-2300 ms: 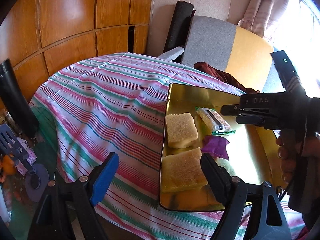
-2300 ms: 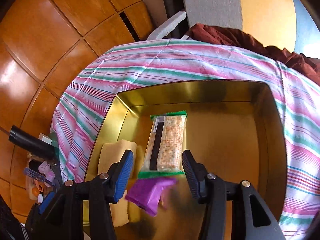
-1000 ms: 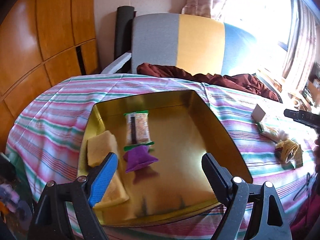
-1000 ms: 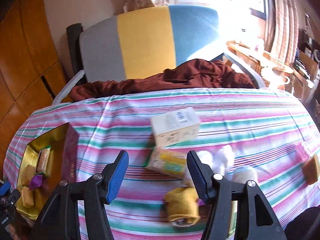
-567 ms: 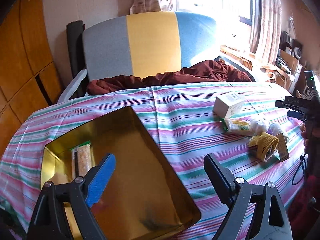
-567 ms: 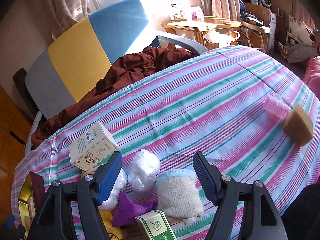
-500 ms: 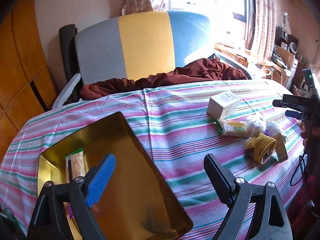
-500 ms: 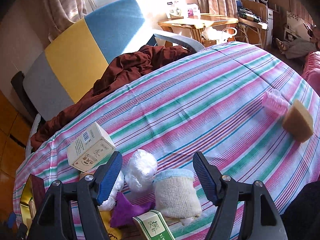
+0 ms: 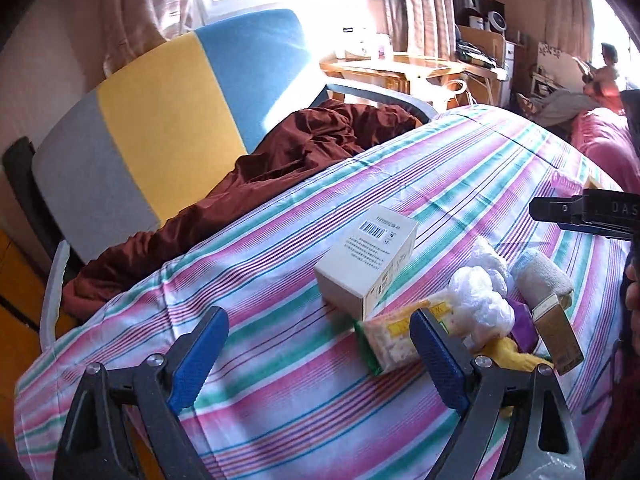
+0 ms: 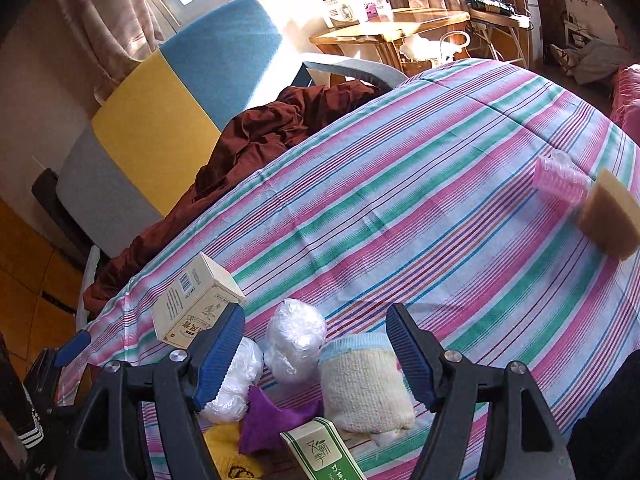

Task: Organize objects
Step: 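Move both grippers back toward the remaining items on the table, then grasp the white barcode box with the left gripper while the right gripper reaches the plastic bags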

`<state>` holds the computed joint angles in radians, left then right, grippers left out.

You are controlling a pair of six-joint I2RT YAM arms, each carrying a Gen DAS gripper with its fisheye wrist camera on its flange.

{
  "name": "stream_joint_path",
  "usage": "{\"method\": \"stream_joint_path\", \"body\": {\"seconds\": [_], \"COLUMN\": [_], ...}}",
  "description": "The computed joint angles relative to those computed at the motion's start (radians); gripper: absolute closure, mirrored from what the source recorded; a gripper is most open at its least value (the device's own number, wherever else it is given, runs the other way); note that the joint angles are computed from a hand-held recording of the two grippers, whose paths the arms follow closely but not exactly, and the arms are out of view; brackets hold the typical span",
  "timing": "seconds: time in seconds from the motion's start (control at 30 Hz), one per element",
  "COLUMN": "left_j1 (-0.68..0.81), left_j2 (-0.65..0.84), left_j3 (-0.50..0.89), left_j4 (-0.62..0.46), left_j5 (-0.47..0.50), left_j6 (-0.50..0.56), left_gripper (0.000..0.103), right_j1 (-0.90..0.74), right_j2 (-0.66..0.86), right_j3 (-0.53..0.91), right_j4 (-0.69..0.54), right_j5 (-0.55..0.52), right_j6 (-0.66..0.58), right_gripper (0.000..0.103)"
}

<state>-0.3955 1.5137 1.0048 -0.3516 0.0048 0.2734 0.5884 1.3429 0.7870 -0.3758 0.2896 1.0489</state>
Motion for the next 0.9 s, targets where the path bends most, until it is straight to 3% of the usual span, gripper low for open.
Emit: {"method": "stream_joint_path", "body": {"seconds": [0.3, 0.57, 0.63, 0.67, 0.7, 0.9], "left_j1": [-0.063, -0.069, -0.070, -0.068, -0.066, -0.001], "left_j2": [0.309, 0.487, 0.508, 0.519, 0.524, 0.435], "left_j3": [0.232, 0.387, 0.401, 0.414, 0.415, 0.280], "left_j4": [0.022, -0.007, -0.016, -0.039, -0.049, 0.021], "left_j5": [-0.035, -0.001, 0.003, 0.012, 0.011, -0.002], "left_j6": [0.098, 0.097, 0.089, 0.083, 0.073, -0.062], "left_gripper": [0.005, 0.005, 0.023, 0.042, 0.050, 0.053], "right_j1": [-0.042, -0.072, -0.084, -0.092, -0.102, -0.154], "right_j2": [-0.037, -0.032, -0.040, -0.044, -0.048, -0.024], "right_j3": [-0.048, -0.062, -0.072, -0.078, -0.085, -0.097], "right_j4": [0.049, 0.062, 0.063, 0.062, 0.063, 0.051], "right_j5": [-0.052, -0.073, -0.073, -0.074, -0.078, -0.128], "right_j6": [0.033, 0.052, 0.060, 0.066, 0.071, 0.099], "right_gripper": [0.029, 0.029, 0.029, 0.029, 0.029, 0.029]}}
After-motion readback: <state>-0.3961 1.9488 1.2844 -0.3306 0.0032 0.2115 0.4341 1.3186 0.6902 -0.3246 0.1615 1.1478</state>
